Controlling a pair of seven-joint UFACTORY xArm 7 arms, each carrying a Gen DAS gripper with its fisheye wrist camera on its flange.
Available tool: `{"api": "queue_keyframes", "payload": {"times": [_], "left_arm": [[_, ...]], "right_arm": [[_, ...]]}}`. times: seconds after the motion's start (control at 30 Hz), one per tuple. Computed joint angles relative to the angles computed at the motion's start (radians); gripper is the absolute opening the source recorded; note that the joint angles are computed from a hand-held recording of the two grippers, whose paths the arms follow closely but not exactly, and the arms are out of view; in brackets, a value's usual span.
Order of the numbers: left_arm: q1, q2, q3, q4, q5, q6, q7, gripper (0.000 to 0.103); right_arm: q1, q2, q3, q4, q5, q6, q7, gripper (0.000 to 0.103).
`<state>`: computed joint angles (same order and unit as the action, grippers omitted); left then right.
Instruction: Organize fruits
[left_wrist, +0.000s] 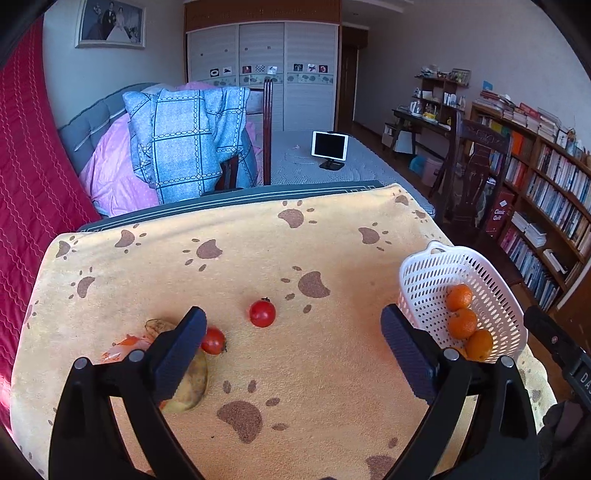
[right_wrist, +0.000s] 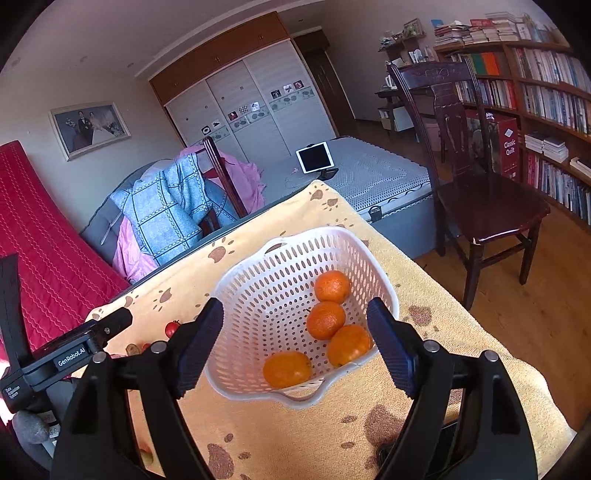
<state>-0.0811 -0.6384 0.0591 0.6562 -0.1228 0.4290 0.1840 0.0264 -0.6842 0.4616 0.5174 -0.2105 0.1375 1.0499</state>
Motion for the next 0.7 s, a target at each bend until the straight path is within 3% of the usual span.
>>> {"api": "queue_keyframes", "payload": {"times": [0.7], "left_arm": [[0.226,0.097,0.094,0.046,0.053,0.006,0.014,0.095]], "right_arm": [[0.052,0.054,0.036,0.052,-0.025,0.004,-0.021,0.081]]}}
